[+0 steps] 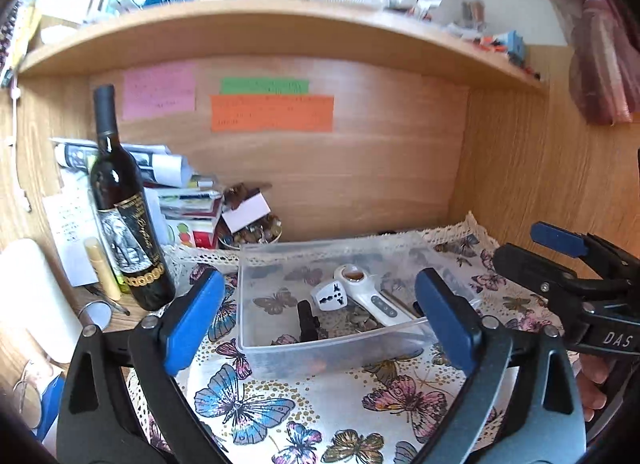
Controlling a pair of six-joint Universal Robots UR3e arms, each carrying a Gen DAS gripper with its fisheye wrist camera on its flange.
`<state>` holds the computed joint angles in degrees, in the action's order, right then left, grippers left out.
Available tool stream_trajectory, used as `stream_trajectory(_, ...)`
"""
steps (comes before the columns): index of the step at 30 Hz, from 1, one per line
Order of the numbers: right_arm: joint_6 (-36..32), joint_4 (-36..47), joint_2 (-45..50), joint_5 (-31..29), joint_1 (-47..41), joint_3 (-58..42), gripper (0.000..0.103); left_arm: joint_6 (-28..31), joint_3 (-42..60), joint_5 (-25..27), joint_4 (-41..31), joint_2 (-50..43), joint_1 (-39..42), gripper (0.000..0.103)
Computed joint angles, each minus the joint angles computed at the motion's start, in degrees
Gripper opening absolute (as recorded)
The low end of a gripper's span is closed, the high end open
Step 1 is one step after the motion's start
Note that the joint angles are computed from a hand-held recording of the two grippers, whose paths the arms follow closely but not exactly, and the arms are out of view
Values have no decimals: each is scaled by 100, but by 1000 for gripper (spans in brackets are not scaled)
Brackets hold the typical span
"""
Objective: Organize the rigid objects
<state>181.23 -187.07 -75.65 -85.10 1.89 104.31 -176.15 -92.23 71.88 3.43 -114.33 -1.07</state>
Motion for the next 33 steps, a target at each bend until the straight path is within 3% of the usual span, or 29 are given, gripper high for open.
stream_trajectory(2, 19, -210, -185, -74, 20, 268, 99, -59, -274, -61, 180, 208, 48, 100)
stream_trajectory(5, 20, -516, -348, -256, 114, 537, 103, -121, -643, -69, 488, 462, 82, 102)
stream_trajectory(12, -13, -678, -535, -386, 271, 757, 103, -144, -1185, -55, 866, 840, 123, 102)
stream_trajectory(33, 34, -724, -564, -417, 355, 851, 103, -101, -1489, -210, 1018, 1075, 238, 103)
